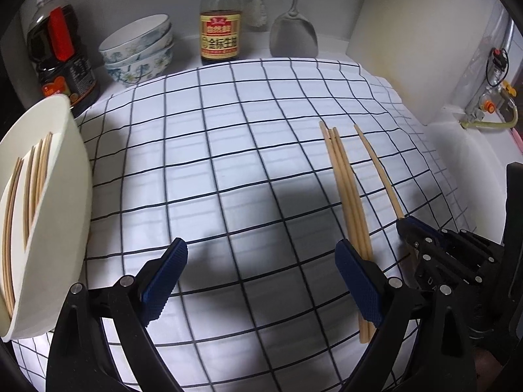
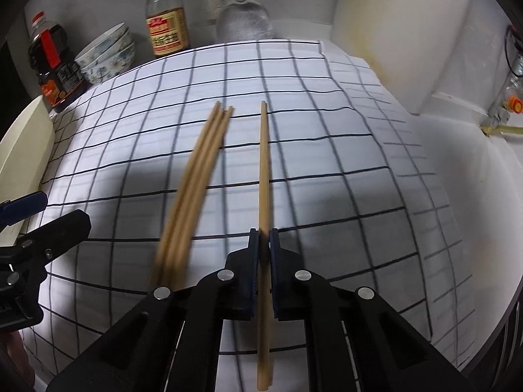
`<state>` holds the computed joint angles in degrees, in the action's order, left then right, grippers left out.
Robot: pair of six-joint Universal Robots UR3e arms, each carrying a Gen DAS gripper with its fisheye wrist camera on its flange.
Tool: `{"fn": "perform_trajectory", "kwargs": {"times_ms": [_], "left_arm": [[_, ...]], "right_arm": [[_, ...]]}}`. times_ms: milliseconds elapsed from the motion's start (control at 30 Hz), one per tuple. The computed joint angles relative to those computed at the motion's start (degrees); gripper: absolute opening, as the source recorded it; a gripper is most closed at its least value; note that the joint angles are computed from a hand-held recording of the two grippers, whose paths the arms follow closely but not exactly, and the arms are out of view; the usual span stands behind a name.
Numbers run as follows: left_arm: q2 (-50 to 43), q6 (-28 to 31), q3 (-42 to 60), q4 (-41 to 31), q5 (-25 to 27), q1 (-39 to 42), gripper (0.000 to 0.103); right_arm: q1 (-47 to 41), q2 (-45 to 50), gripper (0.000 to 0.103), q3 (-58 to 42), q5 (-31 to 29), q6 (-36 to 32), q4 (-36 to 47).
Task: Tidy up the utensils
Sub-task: 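Close the right gripper on one wooden chopstick and lift it, then carry the chopstick with the right gripper over the white bowl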
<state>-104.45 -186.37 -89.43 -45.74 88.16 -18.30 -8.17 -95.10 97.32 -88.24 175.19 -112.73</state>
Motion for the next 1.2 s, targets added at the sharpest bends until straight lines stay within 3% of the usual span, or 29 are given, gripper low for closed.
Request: {"fn": "perform_trajectory", "kwargs": {"times_ms": [400,967,1033,1100,1200], "left_arm": [[-7.51,-0.89,5.66,-0.39,0.96,-4.42,0.09],[-8.13,-1.18,4.19,1.58,4.23,-5.57,0.097],[-9.63,-0.81,6.04,0.63,7.41,-7.13,0.097],[-10.26,-0.99,6.63,1.03,7.65,-7.46,0.097],[-11.22,-1.78,7.8,0.85,7.73,-7.48,0.097]], "right_arm": [[-8.89,-7.68,0.007,4.97,1.5,-4.24,3.28],[-9.79,-8.55,0.007,5.22,2.46,-4.9,3.88],[-9.75,-8.46,0.007,5.16,2.4,-5.1,3.87],[-9.7,-8.27,0.01,4.96,2.43,-5.31,3.95],[-9.47,-7.81,0.021,5.01,1.54,-5.33,3.14]]}}
